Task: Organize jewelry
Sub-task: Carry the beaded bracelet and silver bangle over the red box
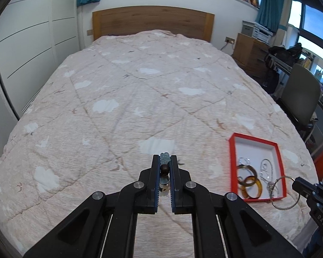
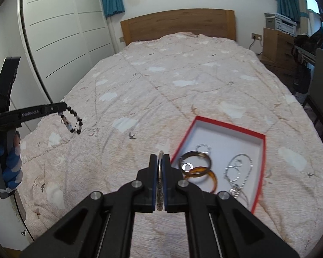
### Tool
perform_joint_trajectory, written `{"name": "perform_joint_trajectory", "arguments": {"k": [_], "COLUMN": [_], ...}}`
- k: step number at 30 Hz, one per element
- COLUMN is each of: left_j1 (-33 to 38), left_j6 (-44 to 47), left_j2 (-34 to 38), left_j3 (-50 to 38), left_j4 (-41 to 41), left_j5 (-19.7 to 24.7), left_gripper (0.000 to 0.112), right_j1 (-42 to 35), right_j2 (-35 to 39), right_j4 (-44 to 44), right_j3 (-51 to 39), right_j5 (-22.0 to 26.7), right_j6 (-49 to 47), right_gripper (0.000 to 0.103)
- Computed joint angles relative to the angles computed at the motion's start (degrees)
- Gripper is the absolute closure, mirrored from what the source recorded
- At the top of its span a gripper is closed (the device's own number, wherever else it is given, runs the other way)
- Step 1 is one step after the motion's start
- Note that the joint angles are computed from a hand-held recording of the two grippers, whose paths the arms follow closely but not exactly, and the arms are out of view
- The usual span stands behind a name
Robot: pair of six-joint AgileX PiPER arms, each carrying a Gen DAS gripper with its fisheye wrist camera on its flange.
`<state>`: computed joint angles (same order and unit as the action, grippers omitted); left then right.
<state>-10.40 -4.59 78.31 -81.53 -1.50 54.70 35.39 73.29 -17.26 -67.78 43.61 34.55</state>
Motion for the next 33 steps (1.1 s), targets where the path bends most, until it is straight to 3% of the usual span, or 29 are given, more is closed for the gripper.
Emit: {"name": "perform_joint_trajectory", "arguments": {"k": [6,14,24,33], "left_j1": [-9.17,-17.09,-21.39,-22.7], "left_j6": [-5.51,-6.05,-4.58,-5.07], "left_j2": [5.01,17.22,30.73,34.49], "left_j3": [-3.17,-9.83,-18.31,-17.11], "left_j4": [1.97,-1.01,-4.33,-4.38], "left_j5": [-0.97,-3.38,-3.46,-3.8], "left_gripper": [0.104,0.104,0.104,0.104], "right_j1": [-9.53,-23.09,-31.55,-36.49], "right_j2": [-3.5,0.57,11.53,13.98], "right_j4": [5.98,17.54,34.15,38.06], "right_j3": [2.59,4.87,4.65,8.04], "right_j5": [-0.57,-4.51,-11.74,-14.97], "right_j6": [-7.78,-23.12,-40.23,-44.61], "right_gripper": [0.099,0.099,0.099,0.099]}}
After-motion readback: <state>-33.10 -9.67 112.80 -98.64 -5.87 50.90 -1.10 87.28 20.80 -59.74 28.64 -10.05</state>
